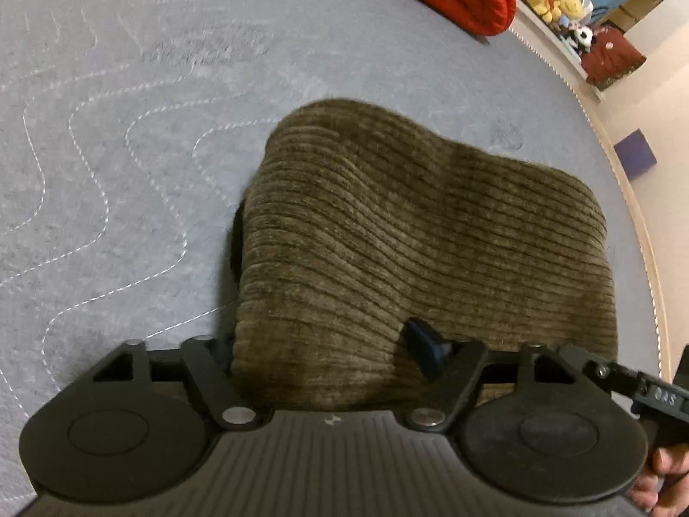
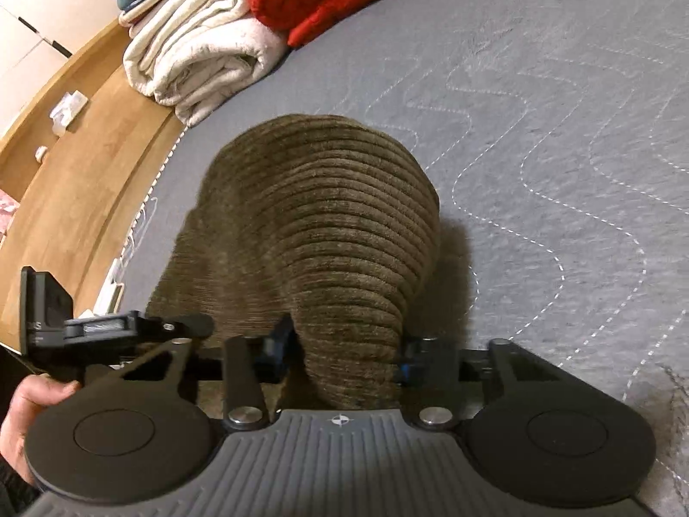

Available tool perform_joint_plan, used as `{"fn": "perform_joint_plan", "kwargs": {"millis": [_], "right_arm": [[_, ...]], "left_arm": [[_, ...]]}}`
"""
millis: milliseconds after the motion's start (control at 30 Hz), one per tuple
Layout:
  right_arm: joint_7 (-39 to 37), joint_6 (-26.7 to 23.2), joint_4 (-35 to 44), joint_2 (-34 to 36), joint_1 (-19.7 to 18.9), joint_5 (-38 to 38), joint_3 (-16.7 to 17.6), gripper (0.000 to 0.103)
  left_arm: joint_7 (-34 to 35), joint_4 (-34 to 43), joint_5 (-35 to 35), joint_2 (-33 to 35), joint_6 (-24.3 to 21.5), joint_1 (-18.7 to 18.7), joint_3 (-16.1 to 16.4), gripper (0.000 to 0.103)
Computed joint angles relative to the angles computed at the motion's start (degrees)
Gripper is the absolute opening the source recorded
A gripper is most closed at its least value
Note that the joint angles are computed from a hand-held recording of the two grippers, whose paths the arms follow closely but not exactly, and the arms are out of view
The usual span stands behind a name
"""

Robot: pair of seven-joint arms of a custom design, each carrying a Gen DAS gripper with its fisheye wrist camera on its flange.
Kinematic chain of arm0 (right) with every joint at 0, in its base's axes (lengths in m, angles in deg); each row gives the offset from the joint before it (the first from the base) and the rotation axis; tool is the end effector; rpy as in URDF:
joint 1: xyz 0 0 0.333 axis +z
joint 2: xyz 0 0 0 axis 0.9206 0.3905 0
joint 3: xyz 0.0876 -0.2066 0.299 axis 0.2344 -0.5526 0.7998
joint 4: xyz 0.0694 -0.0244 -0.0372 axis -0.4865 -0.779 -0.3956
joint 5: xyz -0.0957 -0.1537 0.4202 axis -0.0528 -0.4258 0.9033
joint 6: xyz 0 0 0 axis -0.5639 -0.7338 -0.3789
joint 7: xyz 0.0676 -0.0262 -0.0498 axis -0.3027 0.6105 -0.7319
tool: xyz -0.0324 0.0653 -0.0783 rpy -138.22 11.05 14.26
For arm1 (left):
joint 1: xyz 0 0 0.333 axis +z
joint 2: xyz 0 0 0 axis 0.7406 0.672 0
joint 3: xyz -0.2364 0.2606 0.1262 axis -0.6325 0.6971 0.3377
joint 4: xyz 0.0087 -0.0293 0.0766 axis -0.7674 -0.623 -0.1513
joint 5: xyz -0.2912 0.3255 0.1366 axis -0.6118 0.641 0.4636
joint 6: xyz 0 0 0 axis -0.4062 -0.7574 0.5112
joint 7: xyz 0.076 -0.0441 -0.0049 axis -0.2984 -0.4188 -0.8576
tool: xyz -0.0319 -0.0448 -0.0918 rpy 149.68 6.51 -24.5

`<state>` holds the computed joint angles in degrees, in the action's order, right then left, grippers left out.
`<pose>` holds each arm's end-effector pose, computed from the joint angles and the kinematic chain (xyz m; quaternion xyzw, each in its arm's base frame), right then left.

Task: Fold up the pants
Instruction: 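Grasp the folded end with the right tool and fold it over again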

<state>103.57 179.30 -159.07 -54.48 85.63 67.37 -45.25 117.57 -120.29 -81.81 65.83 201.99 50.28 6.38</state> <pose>0.5027 0.0997 0.4820 -0.5862 0.6927 0.0449 0.4177 0.5886 -0.0037 0.4532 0.7042 -0.6564 0.2703 0.0152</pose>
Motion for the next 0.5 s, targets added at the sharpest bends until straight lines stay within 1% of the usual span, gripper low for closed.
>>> {"fn": "perform_joint_plan", "kwargs": {"millis": [100,167,300,367,500], "right_arm": [[-0.5,0.94,-0.48,-1.79,-0.59,-1.36,-0.06,0.037],[-0.1,1.82,-0.92,-2.98,-1.08,-2.33,-0.74,0.037],[0.84,3.17,-2.2,-5.2,-2.82,-5.83,-2.56,0.037],[1.76,3.02,-3.07,-6.67,-3.88,-7.85,-3.81,0.037],[0.05,3.74,-4.2,-9.72,-5.07,-11.16,-6.9,0.037]], "left_arm": [[3.1,0.0,-4.58,-0.45,0.85,-1.07,-0.31,0.053],[5.29,0.21,-6.68,-0.47,1.2,-2.05,-0.83,0.05],[8.89,1.05,-9.62,-0.13,1.98,-4.52,-2.36,0.046],[10.31,2.05,-11.36,0.59,2.29,-5.73,-3.08,0.045],[14.31,4.09,-17.56,1.76,3.25,-8.02,-4.6,0.044]]}}
